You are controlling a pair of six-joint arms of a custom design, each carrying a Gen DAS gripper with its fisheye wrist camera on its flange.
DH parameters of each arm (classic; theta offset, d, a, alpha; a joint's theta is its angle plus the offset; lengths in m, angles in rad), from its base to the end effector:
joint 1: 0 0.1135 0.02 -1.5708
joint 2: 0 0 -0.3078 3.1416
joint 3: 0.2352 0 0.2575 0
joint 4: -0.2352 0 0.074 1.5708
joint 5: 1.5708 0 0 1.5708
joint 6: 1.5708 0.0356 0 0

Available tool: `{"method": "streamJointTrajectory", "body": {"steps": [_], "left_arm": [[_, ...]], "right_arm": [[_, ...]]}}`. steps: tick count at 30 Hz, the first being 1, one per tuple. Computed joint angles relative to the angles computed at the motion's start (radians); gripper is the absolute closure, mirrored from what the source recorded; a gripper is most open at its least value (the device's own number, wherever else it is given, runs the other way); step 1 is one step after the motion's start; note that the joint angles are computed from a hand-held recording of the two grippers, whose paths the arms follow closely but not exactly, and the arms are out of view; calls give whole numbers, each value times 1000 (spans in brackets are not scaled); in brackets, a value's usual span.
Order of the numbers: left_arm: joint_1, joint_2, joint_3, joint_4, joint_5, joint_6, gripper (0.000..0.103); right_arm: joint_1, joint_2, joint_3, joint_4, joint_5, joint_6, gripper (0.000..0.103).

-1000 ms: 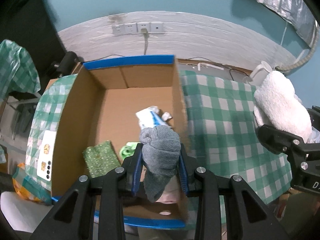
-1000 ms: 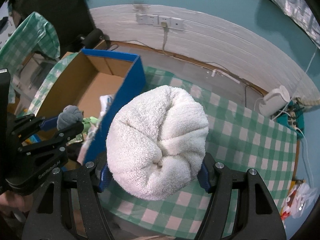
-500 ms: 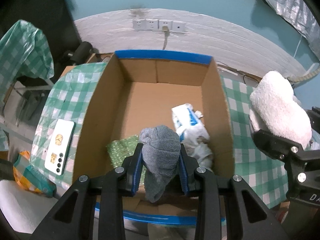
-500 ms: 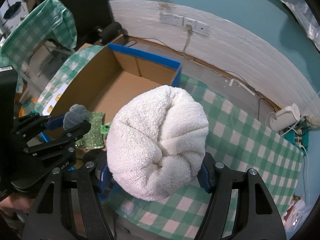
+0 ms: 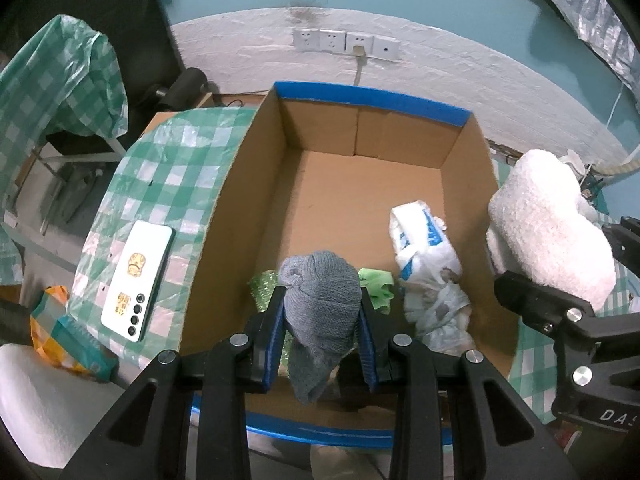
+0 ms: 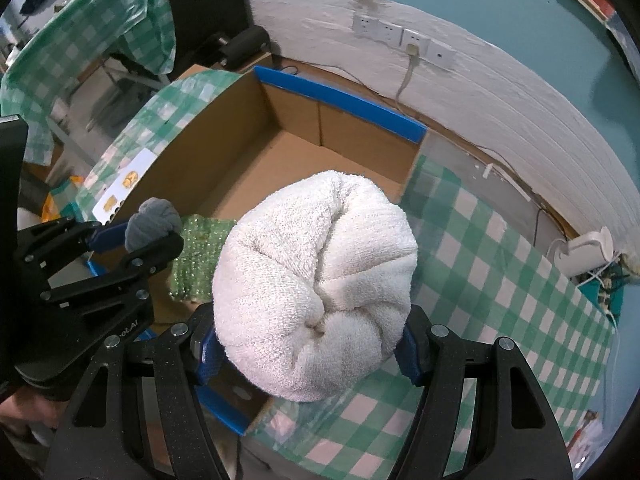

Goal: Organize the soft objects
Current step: 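Open the right tool to drop the towel while the left tool releases the grey sock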

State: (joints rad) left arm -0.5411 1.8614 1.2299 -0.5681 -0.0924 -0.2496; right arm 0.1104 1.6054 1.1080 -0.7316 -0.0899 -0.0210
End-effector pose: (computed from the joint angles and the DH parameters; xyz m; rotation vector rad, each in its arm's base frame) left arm 0.3321 -0.1957 0.2070 0.3776 2.7370 -0.0819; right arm 0.3138 0.0380 0.2512 -0.2055 2.7931 0.1474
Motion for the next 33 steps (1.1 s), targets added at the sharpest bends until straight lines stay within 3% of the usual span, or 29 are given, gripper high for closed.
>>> {"method": "streamJointTrajectory", "body": {"steps": [8, 15, 33], "left_arm": [[18, 11, 4, -17, -16, -13, 68], [26, 3, 7, -21, -23, -17, 49], [14, -33, 14, -40, -22, -8, 49]], "right_arm": [[22, 22, -7, 38, 14, 1, 27], [27, 26, -21, 56, 20, -9, 23], [-18, -45, -50, 59, -1, -11, 22]]}}
